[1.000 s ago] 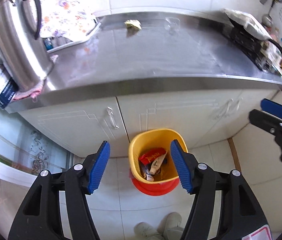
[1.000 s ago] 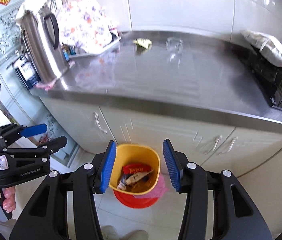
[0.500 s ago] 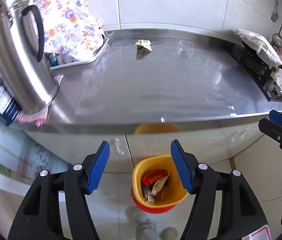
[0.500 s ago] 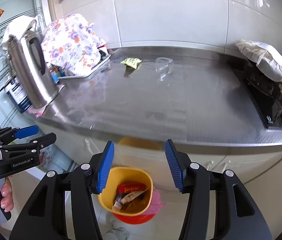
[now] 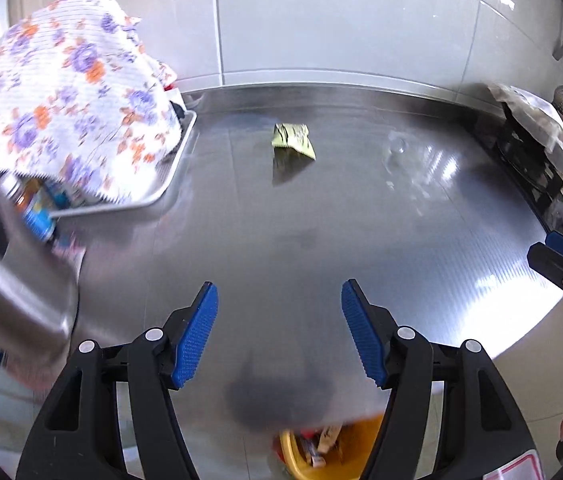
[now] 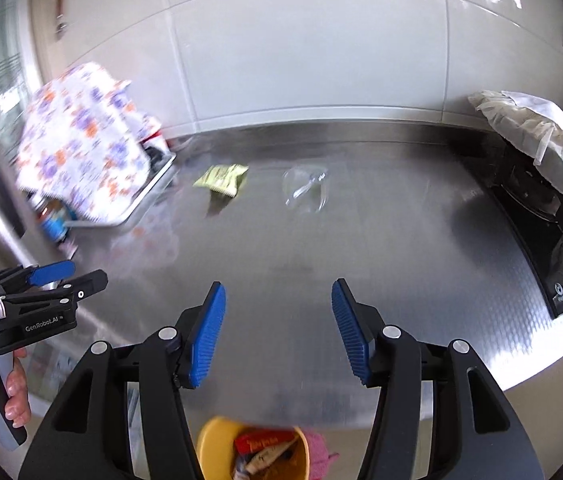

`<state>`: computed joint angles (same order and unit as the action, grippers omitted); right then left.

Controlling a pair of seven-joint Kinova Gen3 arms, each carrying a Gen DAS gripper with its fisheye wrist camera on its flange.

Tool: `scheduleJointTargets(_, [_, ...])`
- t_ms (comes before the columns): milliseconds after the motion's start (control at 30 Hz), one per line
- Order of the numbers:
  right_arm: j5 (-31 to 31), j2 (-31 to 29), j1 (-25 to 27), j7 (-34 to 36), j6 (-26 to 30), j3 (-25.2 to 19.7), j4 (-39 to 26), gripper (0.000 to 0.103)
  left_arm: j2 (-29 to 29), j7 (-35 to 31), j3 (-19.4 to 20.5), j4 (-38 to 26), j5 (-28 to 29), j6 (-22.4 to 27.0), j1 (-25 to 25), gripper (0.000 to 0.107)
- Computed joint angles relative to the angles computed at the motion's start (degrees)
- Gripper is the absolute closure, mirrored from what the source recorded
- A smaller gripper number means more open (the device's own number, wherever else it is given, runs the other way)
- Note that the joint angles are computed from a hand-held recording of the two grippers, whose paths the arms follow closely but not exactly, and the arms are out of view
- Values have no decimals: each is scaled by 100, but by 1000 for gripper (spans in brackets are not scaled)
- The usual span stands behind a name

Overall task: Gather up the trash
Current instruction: 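Raise both tools back toward the counter, then grasp the yellow-green snack packet with the left tool while the right tool grasps the clear plastic container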

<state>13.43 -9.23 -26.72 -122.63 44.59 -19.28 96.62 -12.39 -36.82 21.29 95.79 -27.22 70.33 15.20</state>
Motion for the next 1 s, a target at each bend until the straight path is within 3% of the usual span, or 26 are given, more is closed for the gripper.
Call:
scheduleJointTargets(200, [269,694,-53,-365,-90,177,-565,44,440,-636,-539,-295,84,-430,-167,42])
scheduleJointTargets(367, [569,1306,-356,-471,-164,473,-1046,22,1011,-885,-896,-704,74,-724,-252,37])
scheduleJointTargets(567, [253,2128,-569,-112,74,912,-1894,18,1734,-1086,-1328,-1348,227,-855,-169,30])
scheduleJointTargets(1000, [21,3339,-876,87,646,1480,-3310,16,2824,-1783,-1930,-2165,974,-1109,-325,29])
